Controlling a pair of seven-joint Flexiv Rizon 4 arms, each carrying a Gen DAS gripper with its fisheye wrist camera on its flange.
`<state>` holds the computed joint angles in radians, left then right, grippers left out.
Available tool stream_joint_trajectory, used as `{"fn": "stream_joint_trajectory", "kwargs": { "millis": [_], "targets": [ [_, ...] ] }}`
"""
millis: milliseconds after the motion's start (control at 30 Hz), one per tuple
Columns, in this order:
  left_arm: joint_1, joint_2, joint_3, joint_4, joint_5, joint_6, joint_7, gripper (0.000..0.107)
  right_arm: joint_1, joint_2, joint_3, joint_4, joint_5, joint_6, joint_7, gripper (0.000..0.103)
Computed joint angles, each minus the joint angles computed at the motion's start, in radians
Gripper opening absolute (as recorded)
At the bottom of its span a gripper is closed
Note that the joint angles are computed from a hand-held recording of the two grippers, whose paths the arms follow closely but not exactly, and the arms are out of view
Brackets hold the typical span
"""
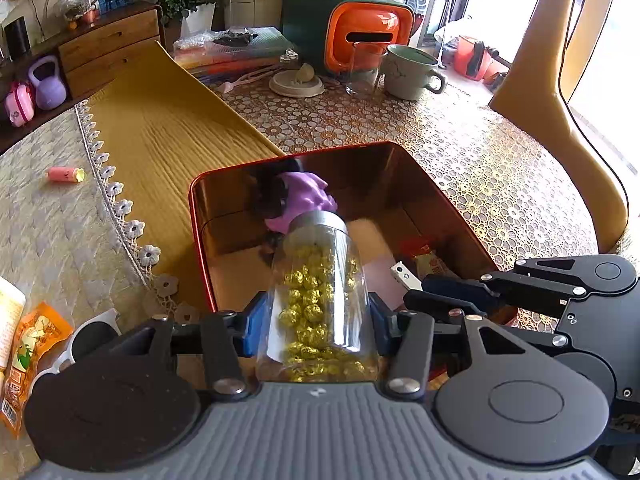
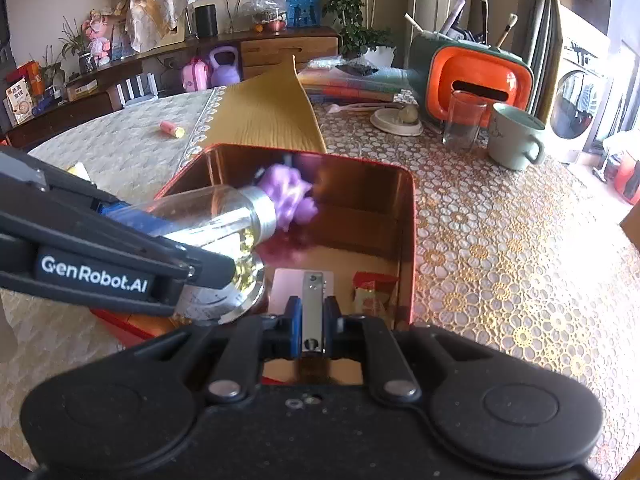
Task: Organize rigid objects
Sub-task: 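Carry the capsule jar in left tool and nail clipper in right tool into the red box, then open both tools to release the jar and clipper inside the box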
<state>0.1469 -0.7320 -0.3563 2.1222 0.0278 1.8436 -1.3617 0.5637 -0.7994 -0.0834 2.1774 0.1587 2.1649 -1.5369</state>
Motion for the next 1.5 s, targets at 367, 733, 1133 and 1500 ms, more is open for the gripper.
{"fn": "stream_joint_trajectory", "kwargs": {
  "millis": [367,733,1133,1500],
  "targets": [
    [-0.017,-0.016,0.02,-0.015,-0.019,-0.004,0.01,0.051,-0.1,0.006,0.08,0.019,-0.076,0.05,0.046,0.048],
    [0.118,0.009,-0.065,0.068,0.116,0.119,-0.034,0.067,-0.17,0.003,0.144,0.07,-0.139,0.201,0.053,0.087],
    [0.261,0.07,-0.103,0.168,0.249,0.187,-0.128,0.067,-0.092,0.035,0.118,0.097,-0.036,0.223,0.048,0.102],
    [0.384,0.136,-0.076,0.263,0.368,0.256,-0.178,0.077,-0.033,0.119,0.14,0.161,0.018,0.225,0.057,0.103]
  ]
}}
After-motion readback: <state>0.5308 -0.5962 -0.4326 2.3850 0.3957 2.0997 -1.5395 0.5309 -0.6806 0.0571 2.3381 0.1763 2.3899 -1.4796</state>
